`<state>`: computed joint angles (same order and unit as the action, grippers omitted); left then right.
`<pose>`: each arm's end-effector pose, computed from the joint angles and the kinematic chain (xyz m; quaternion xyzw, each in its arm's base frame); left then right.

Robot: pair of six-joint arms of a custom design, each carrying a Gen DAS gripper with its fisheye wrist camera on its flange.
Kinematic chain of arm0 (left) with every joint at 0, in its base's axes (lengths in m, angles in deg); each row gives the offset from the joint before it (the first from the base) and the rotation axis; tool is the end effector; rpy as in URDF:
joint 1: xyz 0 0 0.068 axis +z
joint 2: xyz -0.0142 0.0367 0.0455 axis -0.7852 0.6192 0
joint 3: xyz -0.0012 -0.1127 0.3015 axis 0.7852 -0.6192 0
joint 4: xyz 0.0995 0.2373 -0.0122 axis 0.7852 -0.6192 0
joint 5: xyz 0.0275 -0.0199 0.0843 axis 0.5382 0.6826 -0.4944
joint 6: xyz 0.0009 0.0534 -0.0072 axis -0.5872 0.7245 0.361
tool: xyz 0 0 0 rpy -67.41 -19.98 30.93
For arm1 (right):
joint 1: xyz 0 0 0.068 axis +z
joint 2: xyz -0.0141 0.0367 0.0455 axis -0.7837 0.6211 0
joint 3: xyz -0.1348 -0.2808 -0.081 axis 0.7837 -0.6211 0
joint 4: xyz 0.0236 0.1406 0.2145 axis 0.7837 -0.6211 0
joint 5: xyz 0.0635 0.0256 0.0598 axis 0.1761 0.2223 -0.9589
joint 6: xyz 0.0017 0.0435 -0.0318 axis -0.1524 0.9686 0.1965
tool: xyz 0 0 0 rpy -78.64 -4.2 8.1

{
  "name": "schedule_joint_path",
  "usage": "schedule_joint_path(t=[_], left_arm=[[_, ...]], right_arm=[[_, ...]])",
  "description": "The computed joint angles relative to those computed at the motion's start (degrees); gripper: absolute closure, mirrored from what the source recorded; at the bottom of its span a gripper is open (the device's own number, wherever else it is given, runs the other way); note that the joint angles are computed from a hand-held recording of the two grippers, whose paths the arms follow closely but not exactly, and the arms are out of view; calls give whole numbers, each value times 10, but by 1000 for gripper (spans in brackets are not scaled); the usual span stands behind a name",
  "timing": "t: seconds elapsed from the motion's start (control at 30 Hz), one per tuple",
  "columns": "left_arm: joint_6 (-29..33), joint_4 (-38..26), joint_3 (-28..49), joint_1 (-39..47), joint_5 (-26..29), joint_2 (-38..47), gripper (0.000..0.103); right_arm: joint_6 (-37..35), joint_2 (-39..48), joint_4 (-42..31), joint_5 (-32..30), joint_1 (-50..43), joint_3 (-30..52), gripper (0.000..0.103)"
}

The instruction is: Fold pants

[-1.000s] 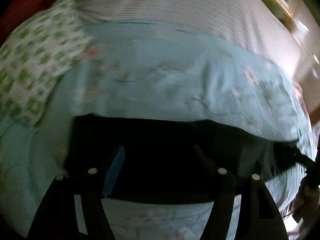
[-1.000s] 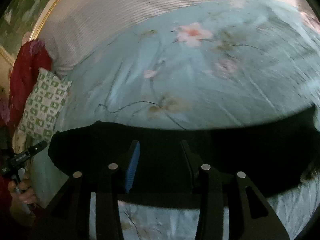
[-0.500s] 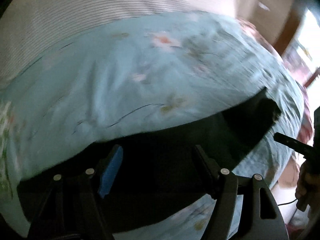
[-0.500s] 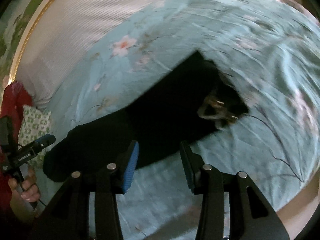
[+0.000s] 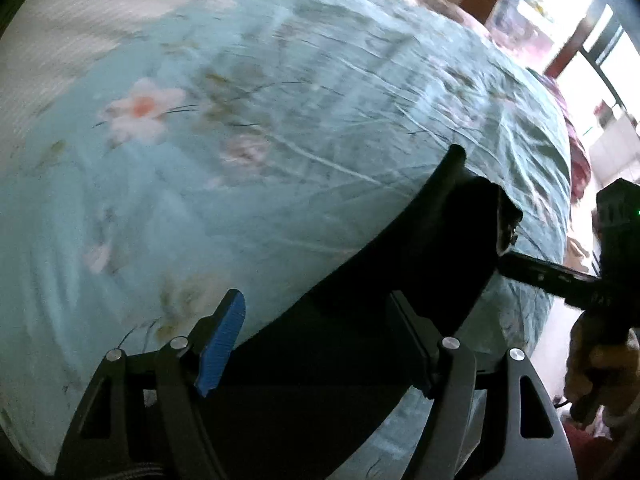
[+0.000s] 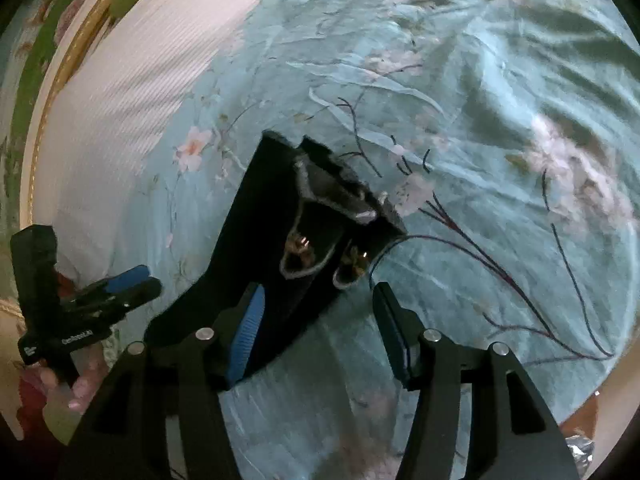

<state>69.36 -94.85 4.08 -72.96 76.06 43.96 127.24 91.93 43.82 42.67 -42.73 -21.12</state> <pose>0.3489 -0.1425 0.1192 0.3255 0.9313 -0.0977 0.1310 0.1618 0.0275 0.1338 0.2845 0.9035 0.1702 0.2716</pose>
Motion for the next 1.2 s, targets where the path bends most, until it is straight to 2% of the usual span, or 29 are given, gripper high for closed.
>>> schedule_joint_path(t=[0.1,0.23,0.27,0.33,0.37,0.43,0.6,0.7,0.77,0.83,0.87,0.97,1.03,1.2], left_arm=[[8,-28,53,-16,29,45,30],[1,-76,139,-39,41,115,30],[0,-84,152,-43,42,125,30],[4,-103,178,-51,49,142,30],[6,-113,193,-58,51,153,30],[10,-127,214,-70,47,166,30],[10,-169,284,-98,56,214,33],[1,-189,324,-106,72,238,43],[5,-212,353,-109,100,251,68],[13,-219,361,-116,111,251,85],[13,-204,352,-123,104,246,90],[9,-159,312,-135,87,220,93],[1,-141,287,-129,100,199,94],[-15,-108,226,-108,131,134,94]], right_arm=[[-9,25,29,-6,-9,-2,45],[-37,53,65,-1,-12,1,45],[-42,60,71,-2,-17,1,49],[-58,79,85,-10,-34,3,73],[-66,90,94,-24,-52,4,89],[-74,88,140,-70,-102,-20,90],[-114,78,156,-129,-190,-37,91],[-125,87,167,-145,-204,-42,91],[-134,86,170,-150,-208,-46,91],[-144,81,168,-158,-215,-49,91],[-145,81,172,-160,-216,-52,91],[-159,56,157,-171,-223,-60,91],[-154,37,150,-170,-210,-59,91],[-145,-39,122,-216,-197,-58,91]])
